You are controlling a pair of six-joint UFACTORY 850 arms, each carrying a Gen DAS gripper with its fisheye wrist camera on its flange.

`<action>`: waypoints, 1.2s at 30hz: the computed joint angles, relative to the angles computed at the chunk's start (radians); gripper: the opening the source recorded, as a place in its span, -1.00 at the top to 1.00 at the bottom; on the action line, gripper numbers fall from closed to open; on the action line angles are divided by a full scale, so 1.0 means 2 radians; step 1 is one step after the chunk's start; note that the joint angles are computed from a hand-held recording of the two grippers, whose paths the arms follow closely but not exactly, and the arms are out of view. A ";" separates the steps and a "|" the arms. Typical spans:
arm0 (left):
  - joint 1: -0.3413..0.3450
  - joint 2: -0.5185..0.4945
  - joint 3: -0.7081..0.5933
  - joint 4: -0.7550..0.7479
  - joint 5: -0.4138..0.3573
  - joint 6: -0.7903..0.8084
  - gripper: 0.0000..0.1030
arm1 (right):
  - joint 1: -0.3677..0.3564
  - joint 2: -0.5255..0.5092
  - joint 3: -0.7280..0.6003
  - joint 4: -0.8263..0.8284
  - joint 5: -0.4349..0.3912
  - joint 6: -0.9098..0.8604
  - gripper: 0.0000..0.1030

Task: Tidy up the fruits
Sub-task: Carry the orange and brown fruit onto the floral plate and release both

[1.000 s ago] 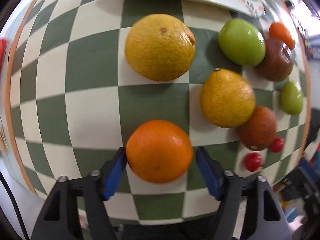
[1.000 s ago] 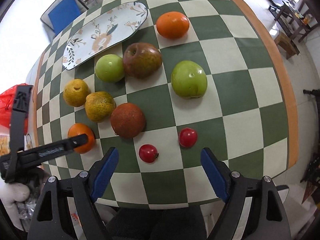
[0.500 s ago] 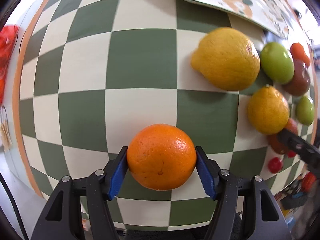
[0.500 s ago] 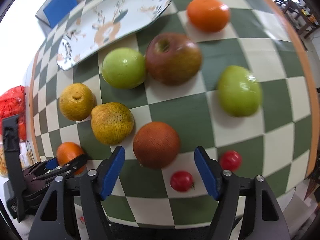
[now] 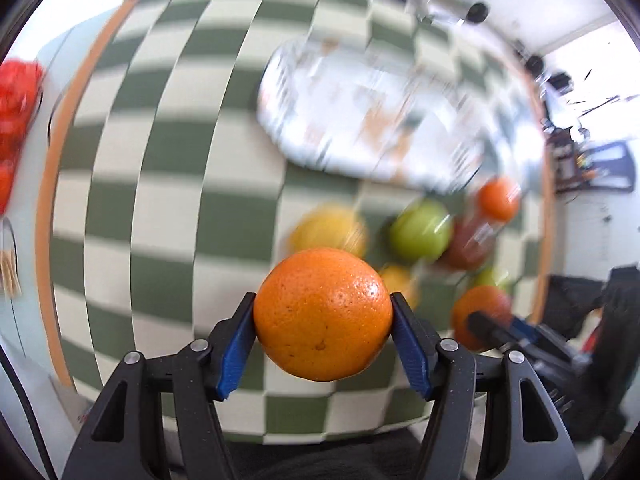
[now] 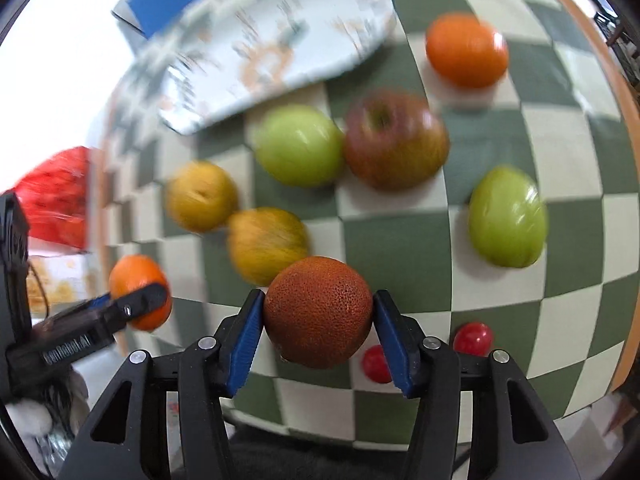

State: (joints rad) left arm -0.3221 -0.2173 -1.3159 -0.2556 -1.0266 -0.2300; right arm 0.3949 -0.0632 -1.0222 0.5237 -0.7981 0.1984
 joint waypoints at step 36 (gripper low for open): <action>0.027 -0.298 -0.345 0.035 -0.096 -0.050 -0.74 | -0.041 -0.351 -0.418 -0.111 -0.094 -0.026 -0.79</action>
State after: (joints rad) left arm -0.2683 -0.8135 -2.0064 -0.1859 -1.2191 -0.3306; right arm 0.3132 -0.7654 -1.8573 0.3009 -0.9855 0.1461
